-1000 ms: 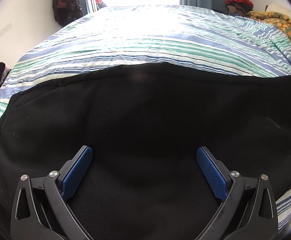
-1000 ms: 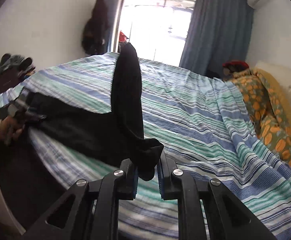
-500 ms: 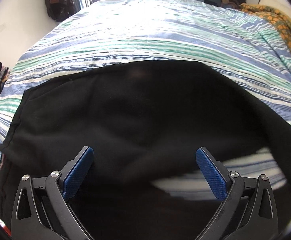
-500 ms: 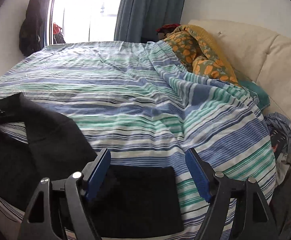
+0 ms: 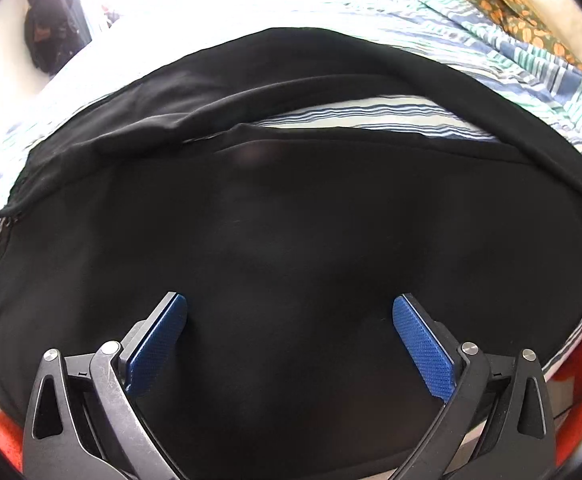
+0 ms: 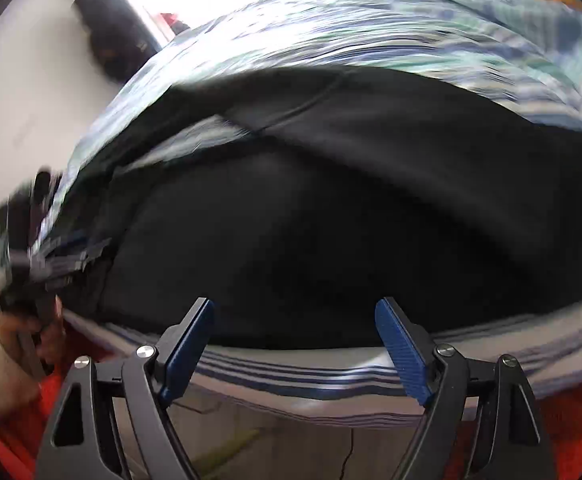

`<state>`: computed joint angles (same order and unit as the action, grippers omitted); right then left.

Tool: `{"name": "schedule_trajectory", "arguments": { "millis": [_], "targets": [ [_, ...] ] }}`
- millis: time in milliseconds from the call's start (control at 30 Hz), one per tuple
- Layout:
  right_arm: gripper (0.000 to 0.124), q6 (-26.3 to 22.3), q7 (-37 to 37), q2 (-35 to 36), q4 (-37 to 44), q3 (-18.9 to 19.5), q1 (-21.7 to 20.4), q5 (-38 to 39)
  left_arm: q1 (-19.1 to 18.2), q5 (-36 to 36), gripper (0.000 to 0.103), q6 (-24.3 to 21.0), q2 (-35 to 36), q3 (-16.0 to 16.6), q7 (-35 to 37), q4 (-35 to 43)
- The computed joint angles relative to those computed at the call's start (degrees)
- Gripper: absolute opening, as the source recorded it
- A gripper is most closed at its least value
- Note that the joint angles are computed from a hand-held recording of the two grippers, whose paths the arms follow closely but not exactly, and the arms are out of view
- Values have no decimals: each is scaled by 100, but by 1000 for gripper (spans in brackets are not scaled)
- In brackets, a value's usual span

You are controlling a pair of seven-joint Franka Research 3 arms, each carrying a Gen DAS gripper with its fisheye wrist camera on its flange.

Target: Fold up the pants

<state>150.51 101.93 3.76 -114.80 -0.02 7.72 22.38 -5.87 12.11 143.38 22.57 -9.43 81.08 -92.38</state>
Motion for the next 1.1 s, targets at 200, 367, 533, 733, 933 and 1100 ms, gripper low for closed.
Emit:
{"name": "schedule_trajectory", "arguments": {
  "millis": [200, 367, 533, 733, 933, 1100],
  "targets": [
    [82, 311, 2549, -482, -552, -178, -152, -1955, 64, 201, 102, 554, -305, 220, -699, -270],
    [86, 1032, 2250, -349, -206, 126, 41, -3149, 66, 595, 102, 446, -90, 426, -1256, 51],
    [86, 951, 373, 393, 644, 323, 424, -2345, 213, 556, 103, 93, 213, 368, -1260, 204],
    [90, -111, -341, 1191, 1271, 176, 587, -1907, 359, 568, 103, 674, 13, 286, -1098, -287],
    [102, 80, -546, 1139, 1091, 81, 689, -1791, 352, 474, 102, 730, 9, 298, -1016, -331],
    [103, 75, -542, 1197, 1137, 33, 741, -1788, 346, 467, 102, 636, 86, 292, -982, -212]
  ]
}}
